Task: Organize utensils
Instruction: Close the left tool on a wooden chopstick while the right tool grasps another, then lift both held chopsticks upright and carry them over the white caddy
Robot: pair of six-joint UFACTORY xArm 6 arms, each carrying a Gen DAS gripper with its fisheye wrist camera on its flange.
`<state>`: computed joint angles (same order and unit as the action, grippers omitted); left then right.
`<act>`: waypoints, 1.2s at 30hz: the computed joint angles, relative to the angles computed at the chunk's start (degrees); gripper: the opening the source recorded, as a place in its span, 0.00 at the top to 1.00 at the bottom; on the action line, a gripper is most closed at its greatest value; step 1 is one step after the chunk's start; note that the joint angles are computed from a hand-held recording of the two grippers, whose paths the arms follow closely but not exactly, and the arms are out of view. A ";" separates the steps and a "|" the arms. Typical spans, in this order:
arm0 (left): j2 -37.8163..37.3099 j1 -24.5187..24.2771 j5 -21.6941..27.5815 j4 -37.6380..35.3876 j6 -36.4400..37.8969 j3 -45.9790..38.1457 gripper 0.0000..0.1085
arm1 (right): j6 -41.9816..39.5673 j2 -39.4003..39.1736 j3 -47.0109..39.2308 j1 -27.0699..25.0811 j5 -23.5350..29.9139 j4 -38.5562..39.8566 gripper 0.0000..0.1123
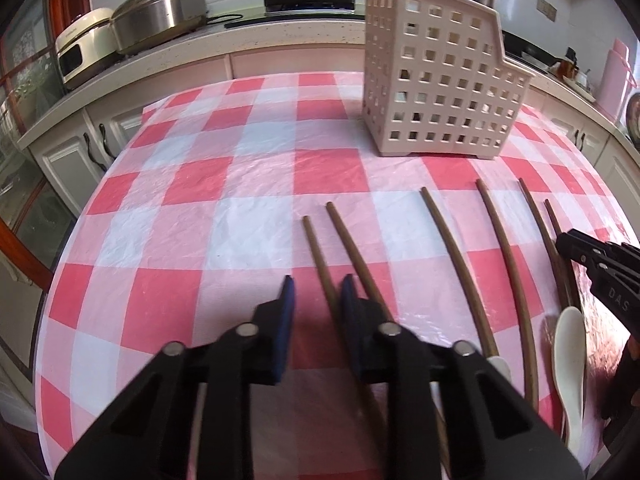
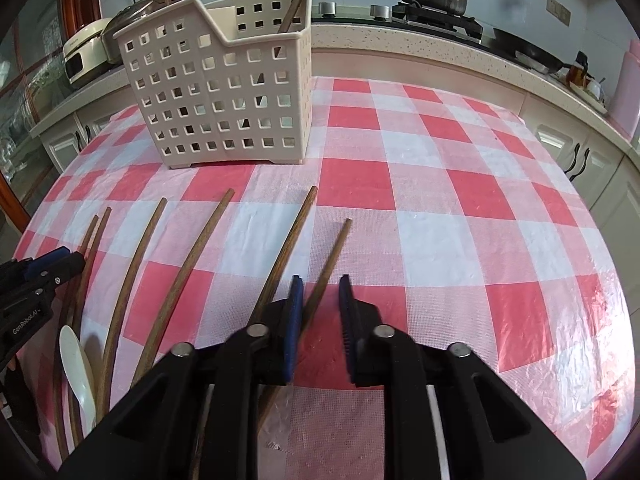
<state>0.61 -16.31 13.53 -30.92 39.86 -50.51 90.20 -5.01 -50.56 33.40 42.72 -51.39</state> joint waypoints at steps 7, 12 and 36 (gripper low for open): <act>-0.26 0.33 0.67 -5.09 4.18 -0.01 0.92 | 3.74 -2.07 2.29 -0.64 -1.71 -1.50 0.94; -1.92 1.00 1.25 -10.40 7.61 0.87 0.93 | 9.65 -5.71 5.49 -0.55 -3.52 -5.37 0.94; -27.48 -0.18 -1.07 -44.85 39.24 11.91 0.94 | 19.00 -17.47 4.76 17.91 18.26 -18.56 0.94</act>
